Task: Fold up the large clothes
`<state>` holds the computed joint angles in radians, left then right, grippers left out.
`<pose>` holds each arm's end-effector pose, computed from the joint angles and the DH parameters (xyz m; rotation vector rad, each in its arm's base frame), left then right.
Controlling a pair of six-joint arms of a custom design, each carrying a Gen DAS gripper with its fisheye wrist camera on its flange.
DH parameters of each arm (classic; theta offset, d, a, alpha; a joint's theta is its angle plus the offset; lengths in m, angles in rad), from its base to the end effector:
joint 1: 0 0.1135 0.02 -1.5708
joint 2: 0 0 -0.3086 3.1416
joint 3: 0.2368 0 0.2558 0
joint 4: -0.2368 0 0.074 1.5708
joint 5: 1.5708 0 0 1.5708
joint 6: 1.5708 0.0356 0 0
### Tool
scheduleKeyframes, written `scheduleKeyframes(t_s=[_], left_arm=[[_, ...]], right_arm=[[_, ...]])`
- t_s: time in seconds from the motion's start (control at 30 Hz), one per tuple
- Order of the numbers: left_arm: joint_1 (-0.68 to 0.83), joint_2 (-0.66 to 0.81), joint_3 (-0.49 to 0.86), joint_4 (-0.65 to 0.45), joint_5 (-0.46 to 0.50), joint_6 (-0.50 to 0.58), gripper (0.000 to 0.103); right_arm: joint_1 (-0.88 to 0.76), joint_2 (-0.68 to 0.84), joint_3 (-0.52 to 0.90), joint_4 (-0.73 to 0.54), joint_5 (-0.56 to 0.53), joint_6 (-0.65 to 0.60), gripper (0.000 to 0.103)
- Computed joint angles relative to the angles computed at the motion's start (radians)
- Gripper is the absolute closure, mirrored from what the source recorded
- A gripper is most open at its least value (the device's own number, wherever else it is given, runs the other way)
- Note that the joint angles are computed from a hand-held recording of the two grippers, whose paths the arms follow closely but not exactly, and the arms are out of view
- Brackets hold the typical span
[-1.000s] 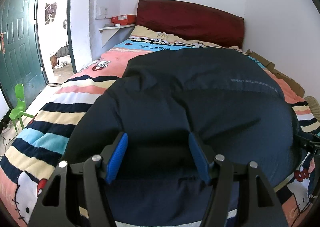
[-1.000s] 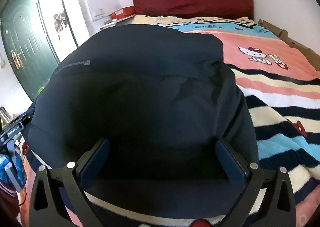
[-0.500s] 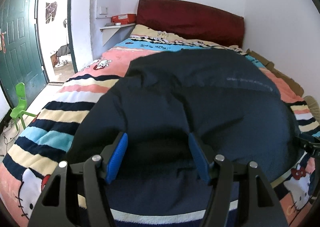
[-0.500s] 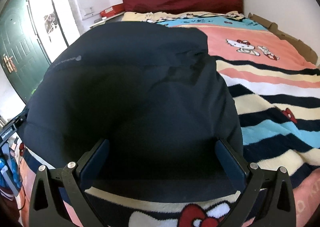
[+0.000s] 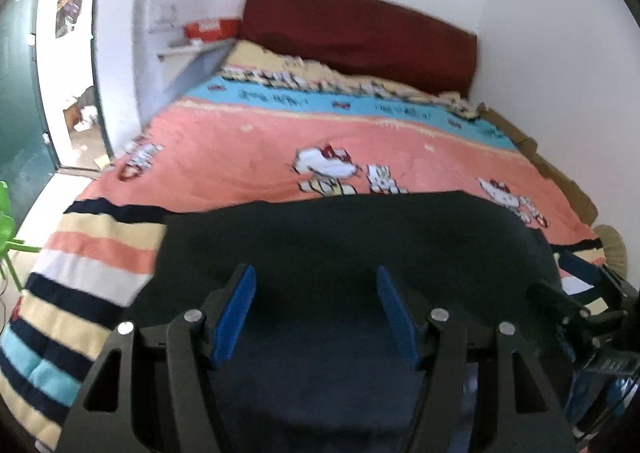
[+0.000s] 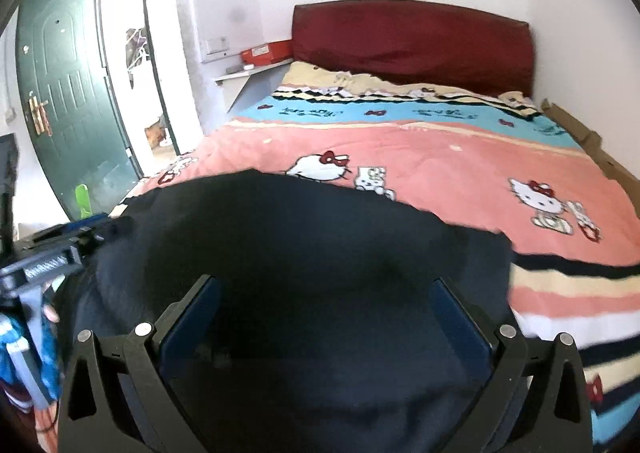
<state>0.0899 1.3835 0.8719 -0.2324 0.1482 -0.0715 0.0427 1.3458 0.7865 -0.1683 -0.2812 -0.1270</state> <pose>0.2884 0.0207 0.2733 -0.1112 2.3075 -0.1621 0.2739 0.0216 0.2613 -0.3366 2.2543 0.2787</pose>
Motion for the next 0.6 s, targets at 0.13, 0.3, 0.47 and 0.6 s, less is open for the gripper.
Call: scheduleKeyframes(t_s=[0.13, 0.3, 0.47, 0.6], left_arm=[[-0.021, 0.115, 0.06, 0.012, -0.023, 0.016, 0.041], [0.033, 0.223, 0.159, -0.047, 0.048, -0.008, 0.041], [0.153, 0.201, 0.113, -0.047, 0.111, -0.007, 0.042], [0.259, 0.177, 0.094, -0.092, 0.082, -0.023, 0.042]], right_arm=[[0.024, 0.141, 0.072, 0.011, -0.001, 0.011, 0.001], [-0.027, 0.276, 0.178, -0.006, -0.029, 0.061, 0.001], [-0.135, 0.291, 0.17, -0.017, -0.078, 0.035, 0.001], [-0.273, 0.309, 0.16, -0.053, -0.135, 0.053, 0.001]])
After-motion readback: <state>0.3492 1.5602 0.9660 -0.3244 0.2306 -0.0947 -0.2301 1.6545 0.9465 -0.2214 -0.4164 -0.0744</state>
